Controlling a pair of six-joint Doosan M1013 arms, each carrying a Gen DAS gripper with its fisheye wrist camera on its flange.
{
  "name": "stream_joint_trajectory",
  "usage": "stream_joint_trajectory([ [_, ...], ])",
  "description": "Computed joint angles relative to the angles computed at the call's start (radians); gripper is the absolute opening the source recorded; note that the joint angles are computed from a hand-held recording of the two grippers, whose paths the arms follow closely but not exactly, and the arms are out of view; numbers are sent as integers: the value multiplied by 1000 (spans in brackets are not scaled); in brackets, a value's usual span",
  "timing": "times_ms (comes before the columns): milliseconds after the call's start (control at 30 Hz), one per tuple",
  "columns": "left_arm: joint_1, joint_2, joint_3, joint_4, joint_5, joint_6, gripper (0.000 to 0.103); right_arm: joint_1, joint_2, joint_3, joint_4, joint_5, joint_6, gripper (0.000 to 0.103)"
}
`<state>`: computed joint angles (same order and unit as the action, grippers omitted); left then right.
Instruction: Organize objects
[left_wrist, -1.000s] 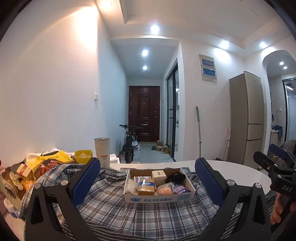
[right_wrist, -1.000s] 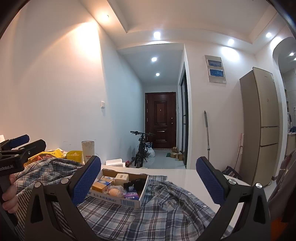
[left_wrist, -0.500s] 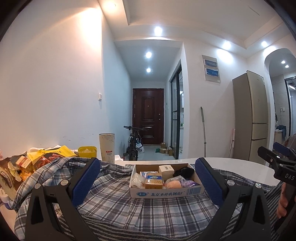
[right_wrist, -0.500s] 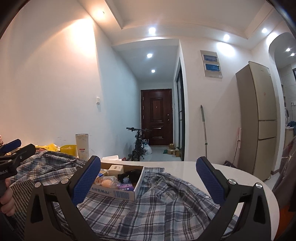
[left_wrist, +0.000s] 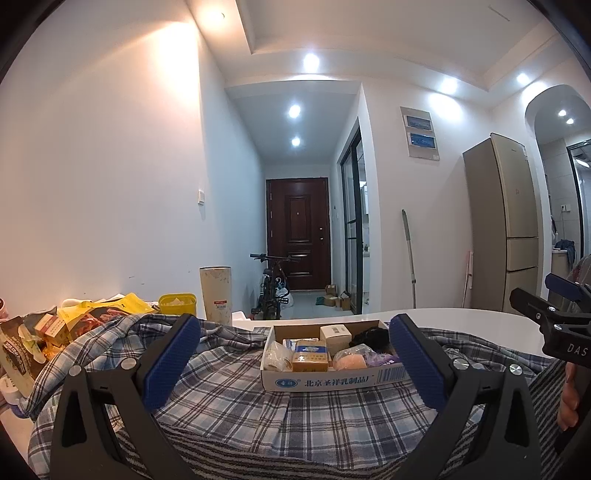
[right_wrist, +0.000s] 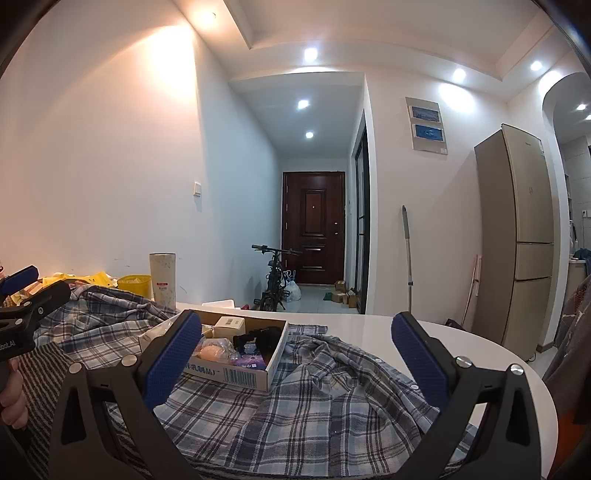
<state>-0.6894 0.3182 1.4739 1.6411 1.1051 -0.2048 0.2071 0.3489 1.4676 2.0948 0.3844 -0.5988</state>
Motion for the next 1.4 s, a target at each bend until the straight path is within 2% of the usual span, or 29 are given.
stream_joint_trajectory([
  [133, 1, -1, 0, -7, 1, -3, 103, 8, 4, -12, -32, -42, 24, 103],
  [367, -3, 0, 1, 2, 21, -10, 103, -3, 6, -15, -59, -26, 85, 103],
  [1400, -2, -3, 1, -17, 30, -36, 103, -17, 7, -17, -74, -8, 144, 103],
])
